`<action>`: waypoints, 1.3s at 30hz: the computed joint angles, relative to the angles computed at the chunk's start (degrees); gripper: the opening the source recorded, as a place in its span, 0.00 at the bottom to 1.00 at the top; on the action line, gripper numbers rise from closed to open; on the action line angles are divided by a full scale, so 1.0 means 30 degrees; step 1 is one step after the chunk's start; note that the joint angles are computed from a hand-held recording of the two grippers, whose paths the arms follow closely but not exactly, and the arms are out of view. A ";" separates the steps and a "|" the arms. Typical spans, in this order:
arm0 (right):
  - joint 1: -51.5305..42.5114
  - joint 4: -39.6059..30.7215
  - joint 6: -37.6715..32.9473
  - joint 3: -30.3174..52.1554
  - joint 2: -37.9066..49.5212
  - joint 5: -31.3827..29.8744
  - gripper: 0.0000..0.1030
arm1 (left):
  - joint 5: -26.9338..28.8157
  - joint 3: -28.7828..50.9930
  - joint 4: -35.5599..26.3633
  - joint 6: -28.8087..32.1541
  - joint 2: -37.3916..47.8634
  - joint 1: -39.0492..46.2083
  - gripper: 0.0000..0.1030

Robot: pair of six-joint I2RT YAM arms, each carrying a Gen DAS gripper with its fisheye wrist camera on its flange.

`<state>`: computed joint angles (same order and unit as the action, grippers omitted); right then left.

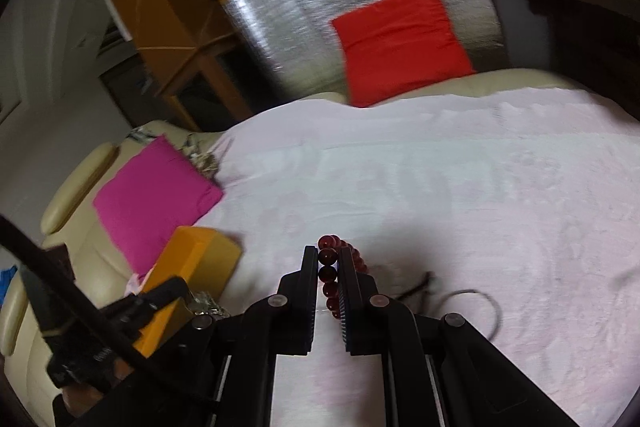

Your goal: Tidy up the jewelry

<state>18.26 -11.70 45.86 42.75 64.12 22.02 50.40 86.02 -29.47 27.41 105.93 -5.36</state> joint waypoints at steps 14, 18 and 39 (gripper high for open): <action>0.3361 0.2482 -0.1496 0.8607 1.0063 -0.1660 0.10 | -0.0282 0.4266 -0.0641 -0.1401 0.2117 0.4347 0.01; 0.3623 0.2659 -0.1833 1.2021 1.3098 -0.2374 0.10 | -0.0415 0.4544 -0.0909 -0.0992 0.2743 0.4762 0.01; 0.0319 0.1133 -0.0372 0.6002 0.8346 -0.4531 0.41 | -0.2011 0.2029 -0.6505 0.7761 0.1362 0.1478 0.41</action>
